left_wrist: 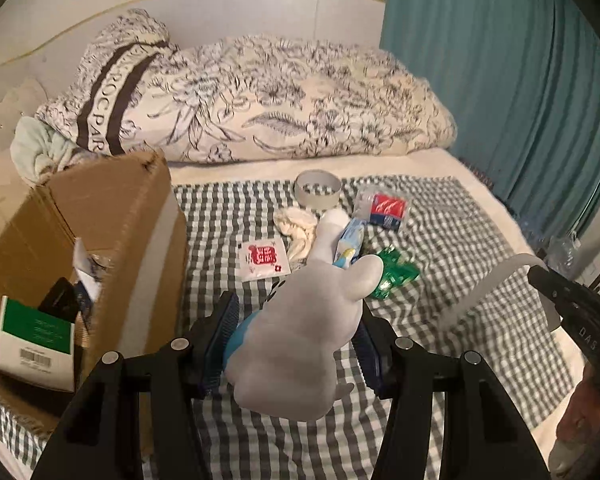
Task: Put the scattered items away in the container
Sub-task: 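Lift the plush toy and white tube and carry both over the cardboard box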
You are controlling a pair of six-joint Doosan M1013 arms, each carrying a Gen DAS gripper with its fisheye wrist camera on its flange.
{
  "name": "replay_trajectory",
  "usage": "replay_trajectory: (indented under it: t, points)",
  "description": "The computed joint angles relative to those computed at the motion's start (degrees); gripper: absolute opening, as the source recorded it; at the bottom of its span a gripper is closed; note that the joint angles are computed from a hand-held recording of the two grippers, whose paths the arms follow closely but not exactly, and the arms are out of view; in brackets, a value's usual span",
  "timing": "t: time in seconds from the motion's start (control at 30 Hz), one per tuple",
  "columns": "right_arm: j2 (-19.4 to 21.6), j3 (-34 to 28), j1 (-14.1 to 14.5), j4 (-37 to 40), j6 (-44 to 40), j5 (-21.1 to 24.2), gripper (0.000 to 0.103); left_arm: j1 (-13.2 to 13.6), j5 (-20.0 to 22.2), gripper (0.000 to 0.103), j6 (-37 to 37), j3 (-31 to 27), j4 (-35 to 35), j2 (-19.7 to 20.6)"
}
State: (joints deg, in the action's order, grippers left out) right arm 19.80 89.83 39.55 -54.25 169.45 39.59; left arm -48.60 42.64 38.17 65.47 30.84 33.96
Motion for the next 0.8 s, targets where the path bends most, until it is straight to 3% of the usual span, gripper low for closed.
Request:
replay_trajectory:
  t: [0.43,0.8]
  points:
    - [-1.68,-2.35,4.97,-6.7,2.2,2.68,0.015,-0.48,-3.34,0.056,-7.29,6.78,7.36,-6.56]
    - [-0.39,-8.69,7.55,-9.42,-0.69,3.16,0.016,-0.11,-3.29,0.056,-18.08,13.04,18.95,-12.59]
